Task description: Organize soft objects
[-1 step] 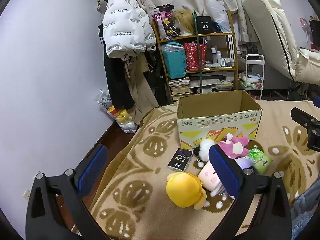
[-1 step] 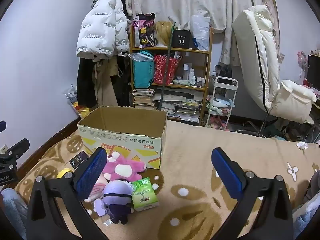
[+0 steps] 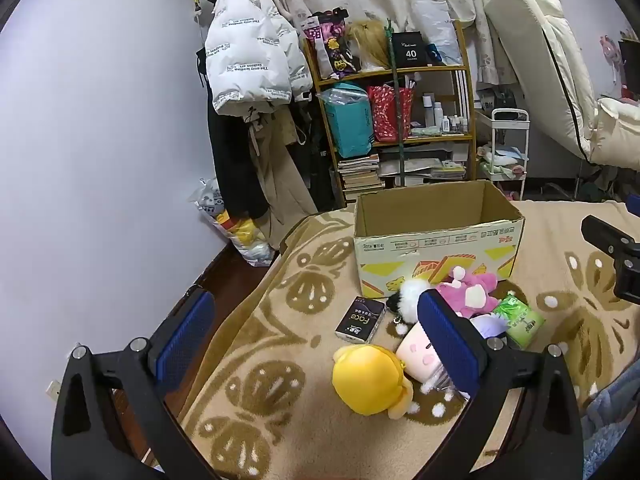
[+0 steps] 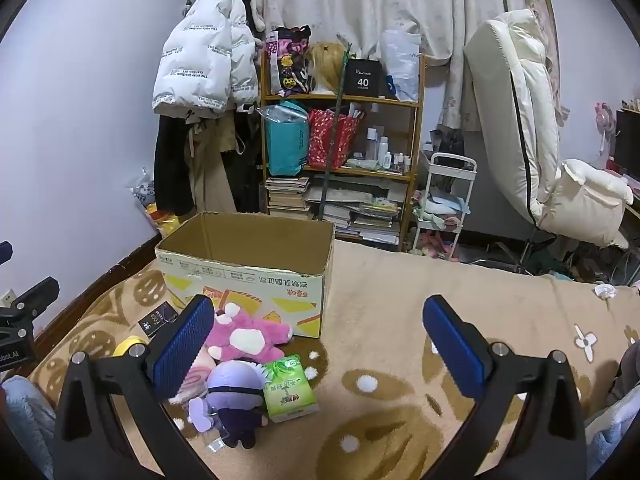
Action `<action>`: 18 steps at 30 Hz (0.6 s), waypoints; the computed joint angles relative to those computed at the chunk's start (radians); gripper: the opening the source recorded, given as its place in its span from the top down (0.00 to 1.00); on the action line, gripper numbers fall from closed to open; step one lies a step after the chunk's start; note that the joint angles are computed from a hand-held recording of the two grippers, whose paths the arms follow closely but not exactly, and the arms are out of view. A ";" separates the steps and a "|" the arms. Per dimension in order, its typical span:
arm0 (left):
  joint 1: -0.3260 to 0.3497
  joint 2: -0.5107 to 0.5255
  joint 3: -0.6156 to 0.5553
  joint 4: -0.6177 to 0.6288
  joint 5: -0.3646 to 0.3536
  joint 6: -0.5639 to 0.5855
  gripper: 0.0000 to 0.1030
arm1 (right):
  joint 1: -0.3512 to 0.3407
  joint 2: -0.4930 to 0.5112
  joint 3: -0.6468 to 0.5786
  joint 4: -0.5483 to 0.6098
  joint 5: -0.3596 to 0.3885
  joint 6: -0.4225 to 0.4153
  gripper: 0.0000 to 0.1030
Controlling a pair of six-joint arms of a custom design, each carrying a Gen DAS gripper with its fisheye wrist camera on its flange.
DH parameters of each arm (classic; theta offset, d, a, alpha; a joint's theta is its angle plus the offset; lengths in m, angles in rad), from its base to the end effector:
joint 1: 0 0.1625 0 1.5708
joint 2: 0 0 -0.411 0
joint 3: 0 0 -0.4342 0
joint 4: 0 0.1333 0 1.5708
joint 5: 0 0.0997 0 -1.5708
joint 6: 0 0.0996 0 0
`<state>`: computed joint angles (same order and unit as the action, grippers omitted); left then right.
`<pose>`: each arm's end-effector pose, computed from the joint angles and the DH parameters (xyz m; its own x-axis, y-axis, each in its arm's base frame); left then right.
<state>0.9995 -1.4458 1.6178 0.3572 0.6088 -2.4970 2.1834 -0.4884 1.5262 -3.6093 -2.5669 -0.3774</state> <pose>-0.0775 -0.5182 0.3812 -0.5266 0.0262 -0.8497 0.7373 0.5116 -0.4412 0.4334 -0.5302 0.0361 -0.6768 0.0842 0.7314 -0.6021 0.5084 -0.6157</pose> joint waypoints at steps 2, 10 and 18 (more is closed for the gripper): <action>0.001 0.001 -0.002 0.004 0.002 -0.002 0.03 | -0.001 0.000 0.000 0.001 0.000 0.002 0.00; 0.001 -0.008 0.002 0.002 0.007 0.007 0.03 | -0.003 -0.001 0.001 0.006 0.004 0.014 0.00; 0.007 -0.004 0.009 -0.013 0.005 0.019 0.03 | -0.003 -0.008 0.006 0.009 0.008 0.020 0.00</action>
